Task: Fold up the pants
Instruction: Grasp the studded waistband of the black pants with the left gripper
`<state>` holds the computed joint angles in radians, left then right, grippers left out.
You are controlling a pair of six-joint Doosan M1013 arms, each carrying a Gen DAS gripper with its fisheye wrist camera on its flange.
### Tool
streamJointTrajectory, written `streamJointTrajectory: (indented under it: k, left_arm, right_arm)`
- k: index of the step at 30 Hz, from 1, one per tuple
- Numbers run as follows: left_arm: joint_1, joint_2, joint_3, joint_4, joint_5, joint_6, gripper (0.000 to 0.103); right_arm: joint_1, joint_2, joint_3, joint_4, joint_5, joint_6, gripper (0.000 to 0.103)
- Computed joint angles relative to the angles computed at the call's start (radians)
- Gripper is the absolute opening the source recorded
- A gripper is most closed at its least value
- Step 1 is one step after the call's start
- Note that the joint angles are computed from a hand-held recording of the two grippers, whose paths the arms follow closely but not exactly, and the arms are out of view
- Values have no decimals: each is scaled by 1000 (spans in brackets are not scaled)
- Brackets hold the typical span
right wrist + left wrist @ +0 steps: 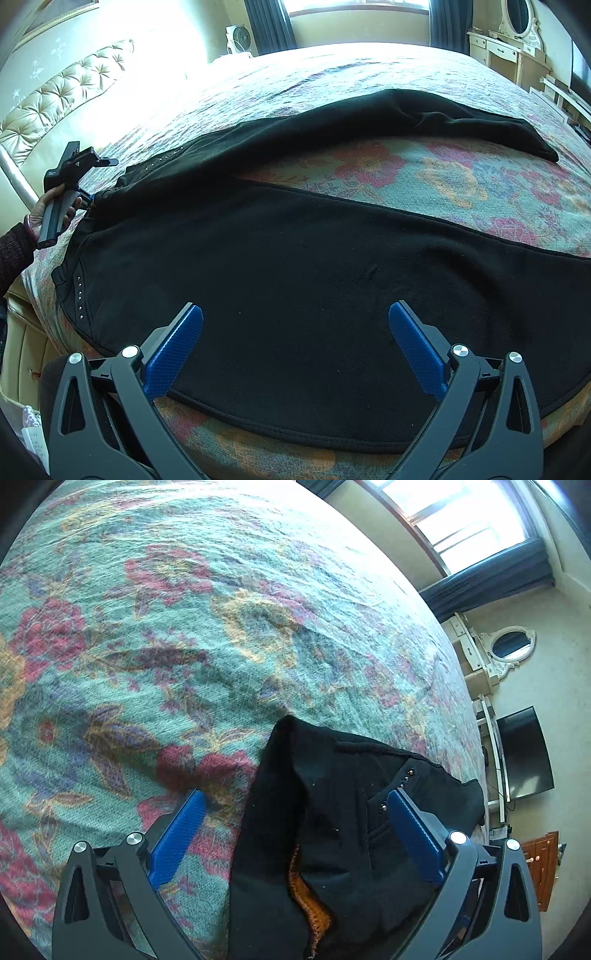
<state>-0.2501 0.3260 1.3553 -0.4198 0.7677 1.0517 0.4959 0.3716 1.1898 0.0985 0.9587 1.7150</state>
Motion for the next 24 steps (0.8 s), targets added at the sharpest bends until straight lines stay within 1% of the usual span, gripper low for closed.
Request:
streamJointTrajectory:
  k: [2,3,4,6,8,10,11,12,13,15,18,20,21,22,24]
  left_arm:
    - [9,-1,21,-146,-44,126,97]
    - [9,3,20,-167,-40,138,97]
    - [4,5,17,-144,-41,120,97]
    - [4,6,22,-155,-67,129,97]
    - [9,-2,43,-210,-103,142,97]
    - [12,-2,47,-217,-110,130,93]
    - [11,0,39,-181,-93,104,74]
    - [12,4,29,-142,-63,75,36]
    - [14,9,23,-125,-32,52,27]
    - [18,8,35,-150,-41,68,27]
    - [9,6,27,-101,-37,63,25]
    - [1,7,17,-50,-31,29,20]
    - [-2,4,17,-35,-34,18,17]
    - [-3,2,18,-31,-41,19,16]
    - [-6,0,15,-9,-35,13,15]
  right_arm:
    - [-6,13,-12,40,19,-7,101]
    - [-8,20,-18,58,26,-11,101]
    - [-9,25,-22,72,31,-13,101]
    - [-10,31,-27,91,40,-20,101]
    - [-10,33,-30,105,43,-37,101]
    - [-11,35,-35,113,44,-55,101]
    - [-12,37,-39,115,44,-62,101]
    - [-14,38,-42,120,47,-67,101]
    - [-17,42,-48,124,51,-73,101]
    - [-22,51,-64,136,59,-80,101]
    - [-32,73,-101,166,69,-104,101]
    - [-46,99,-149,203,90,-160,101]
    - [-55,117,-182,229,98,-201,101]
    - [-65,144,-229,246,118,-245,101]
    - [-76,206,-345,238,142,-322,101]
